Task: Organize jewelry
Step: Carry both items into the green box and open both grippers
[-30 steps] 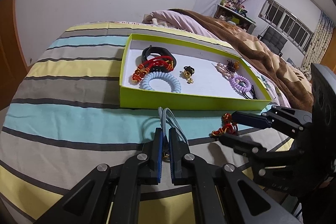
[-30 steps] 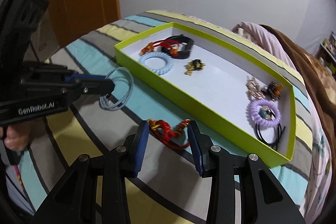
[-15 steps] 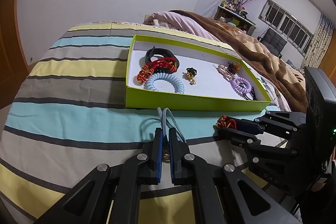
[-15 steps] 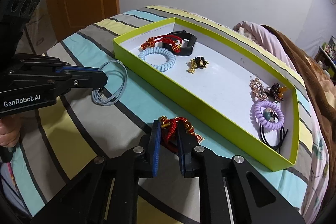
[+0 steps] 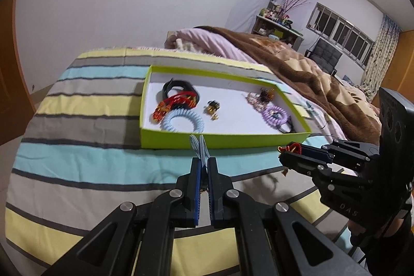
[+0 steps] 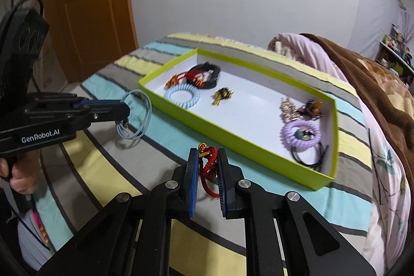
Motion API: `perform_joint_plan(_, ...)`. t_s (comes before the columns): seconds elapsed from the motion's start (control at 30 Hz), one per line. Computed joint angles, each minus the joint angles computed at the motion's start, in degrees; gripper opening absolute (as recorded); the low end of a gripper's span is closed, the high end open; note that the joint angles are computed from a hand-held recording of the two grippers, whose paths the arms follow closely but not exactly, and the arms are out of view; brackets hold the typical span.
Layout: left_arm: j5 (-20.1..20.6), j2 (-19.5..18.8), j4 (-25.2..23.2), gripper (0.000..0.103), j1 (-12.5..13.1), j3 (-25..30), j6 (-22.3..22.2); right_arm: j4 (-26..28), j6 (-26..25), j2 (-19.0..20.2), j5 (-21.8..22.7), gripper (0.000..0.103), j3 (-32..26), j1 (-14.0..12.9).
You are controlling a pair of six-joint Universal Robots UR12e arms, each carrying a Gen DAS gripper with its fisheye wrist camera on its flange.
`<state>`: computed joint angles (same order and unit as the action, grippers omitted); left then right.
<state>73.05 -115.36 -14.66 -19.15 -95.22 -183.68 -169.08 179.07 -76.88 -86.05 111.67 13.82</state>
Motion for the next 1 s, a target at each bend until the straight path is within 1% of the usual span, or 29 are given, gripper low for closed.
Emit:
perform_joint_plan(0.17, -0.05, -0.20, -0.37, 0.004, -0.60, 1.56, 2.54, -1.38, 1.55, -0.64, -0.12, 0.014, 0.15, -0.72)
perform_joint_plan(0.37, 0.29, -1.74, -1.67, 0.004, -1.50, 5.06, 5.16, -1.72, 2.46, 0.09, -0.27, 0.014, -1.18, -1.70)
perform_joint_plan(0.6, -0.64, -4.79, -4.63, 0.004, -1.92, 9.72, 5.69, -0.22, 2.99, 2.14, 0.11, 0.014, -3.13, -2.94)
perform_joint_plan(0.8, 0.03, -7.42, -8.26, 0.004, -2.28, 12.83, 6.28, 2.06, 2.48, 4.26, 0.44, 0.014, -5.04, -3.33)
perform_joint_plan(1.0, 1.37, -8.93, -10.85, 0.004, -2.37, 14.27, 6.20, 4.32, 2.40, 5.85, 1.34, 0.014, -6.22, -3.62)
